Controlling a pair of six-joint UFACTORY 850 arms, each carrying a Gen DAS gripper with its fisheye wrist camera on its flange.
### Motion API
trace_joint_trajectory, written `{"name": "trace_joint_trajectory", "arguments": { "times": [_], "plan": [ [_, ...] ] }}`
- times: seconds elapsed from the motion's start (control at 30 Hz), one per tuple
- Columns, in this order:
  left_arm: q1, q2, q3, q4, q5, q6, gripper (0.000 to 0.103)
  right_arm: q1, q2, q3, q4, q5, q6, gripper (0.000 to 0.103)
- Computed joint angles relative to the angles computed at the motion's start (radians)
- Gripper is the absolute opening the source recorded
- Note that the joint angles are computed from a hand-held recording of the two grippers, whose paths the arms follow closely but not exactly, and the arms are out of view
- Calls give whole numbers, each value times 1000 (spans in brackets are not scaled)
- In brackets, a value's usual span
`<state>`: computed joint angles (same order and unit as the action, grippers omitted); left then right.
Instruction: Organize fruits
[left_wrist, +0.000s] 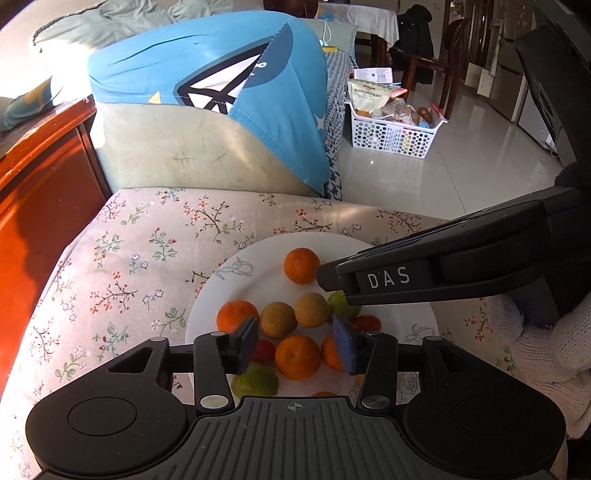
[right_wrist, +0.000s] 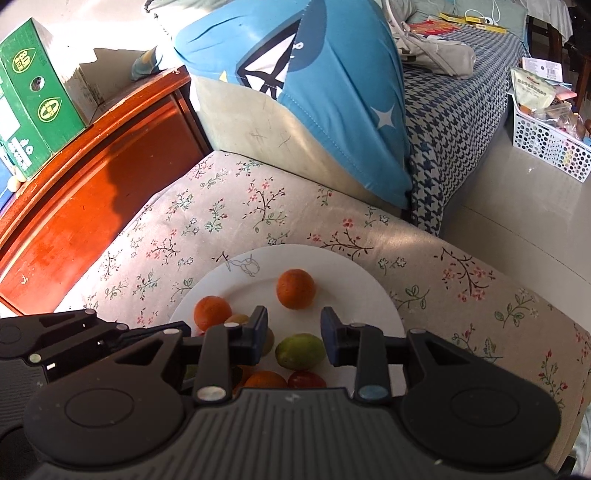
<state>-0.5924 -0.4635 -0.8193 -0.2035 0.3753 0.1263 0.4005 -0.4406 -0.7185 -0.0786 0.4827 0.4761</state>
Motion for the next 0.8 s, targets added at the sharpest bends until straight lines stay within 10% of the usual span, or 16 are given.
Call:
{"name": "trace_joint_trajectory", "arguments": {
  "times": [0.5, 0.8],
  "plan": [
    [-31, 61, 32, -366, -40, 285, 79, 36, 82, 44, 319, -76, -163, 71],
    [-36, 104, 65, -691, -78, 534, 84, 116, 132, 71, 801, -141, -554, 81]
  ]
}}
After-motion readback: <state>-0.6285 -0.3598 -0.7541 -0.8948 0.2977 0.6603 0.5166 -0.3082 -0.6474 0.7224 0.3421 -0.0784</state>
